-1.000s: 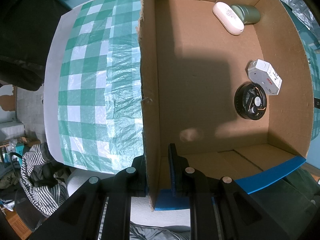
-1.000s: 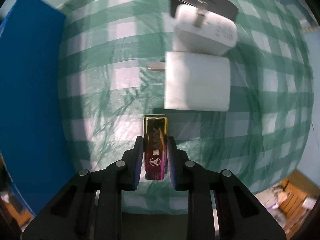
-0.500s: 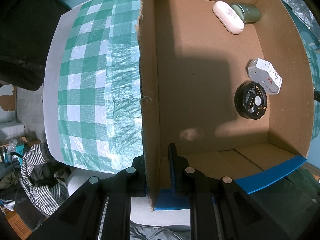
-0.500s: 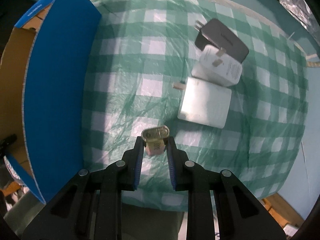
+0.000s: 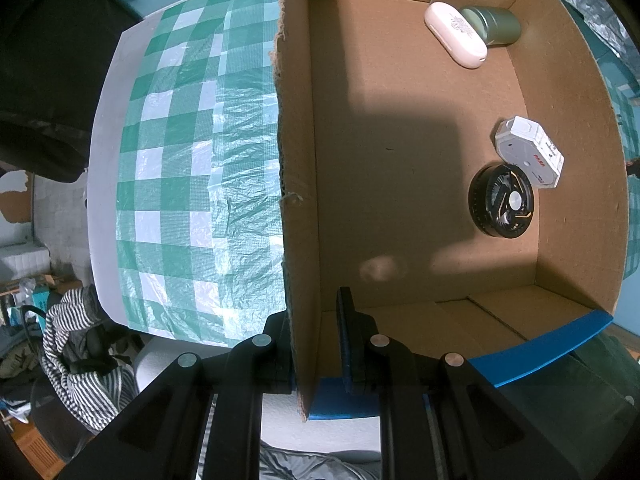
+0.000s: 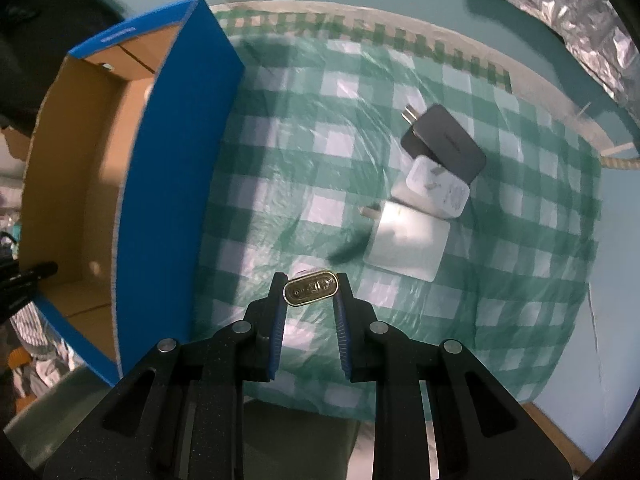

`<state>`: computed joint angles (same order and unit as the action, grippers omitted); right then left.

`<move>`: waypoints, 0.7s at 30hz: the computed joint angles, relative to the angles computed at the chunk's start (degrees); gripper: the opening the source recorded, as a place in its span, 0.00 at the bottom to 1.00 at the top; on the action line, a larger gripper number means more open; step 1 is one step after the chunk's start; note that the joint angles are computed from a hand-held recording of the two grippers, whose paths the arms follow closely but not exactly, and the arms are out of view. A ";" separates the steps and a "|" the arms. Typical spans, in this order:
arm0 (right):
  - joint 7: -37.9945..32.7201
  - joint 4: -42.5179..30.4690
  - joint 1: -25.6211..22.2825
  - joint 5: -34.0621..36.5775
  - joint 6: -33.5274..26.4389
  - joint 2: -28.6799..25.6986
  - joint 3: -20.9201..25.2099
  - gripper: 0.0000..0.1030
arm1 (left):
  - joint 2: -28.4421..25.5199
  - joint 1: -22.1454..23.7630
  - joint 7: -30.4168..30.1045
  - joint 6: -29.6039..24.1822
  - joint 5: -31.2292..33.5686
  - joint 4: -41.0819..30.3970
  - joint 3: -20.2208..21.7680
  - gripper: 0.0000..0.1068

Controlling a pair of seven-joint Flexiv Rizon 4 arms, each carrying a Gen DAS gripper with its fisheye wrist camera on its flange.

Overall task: Organize rigid objects
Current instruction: 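Carry the lighter into the box with the right gripper and release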

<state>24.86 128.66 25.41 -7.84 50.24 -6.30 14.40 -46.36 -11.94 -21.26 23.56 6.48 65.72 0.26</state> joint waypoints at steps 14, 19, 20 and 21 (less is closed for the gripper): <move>-7.96 -5.84 -1.59 -3.44 -6.16 1.00 -1.25 0.20 | 0.40 0.37 0.49 0.37 -0.37 0.58 -0.20 0.14; -10.50 -7.80 -2.32 -5.41 -6.58 0.37 -2.07 0.20 | 0.70 0.48 0.51 0.59 -0.56 1.01 -0.25 0.14; -11.27 -8.39 -2.52 -5.75 -6.57 0.06 -2.30 0.20 | 0.78 0.53 0.62 0.59 -0.59 1.12 -0.27 0.14; -11.93 -8.94 -2.67 -6.00 -6.64 -0.24 -2.47 0.20 | 0.91 0.55 0.72 0.85 -0.56 1.32 -0.29 0.14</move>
<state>12.94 119.72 22.74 -13.84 43.60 -6.54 11.93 -45.45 -11.38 -20.54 24.42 5.92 67.04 -0.03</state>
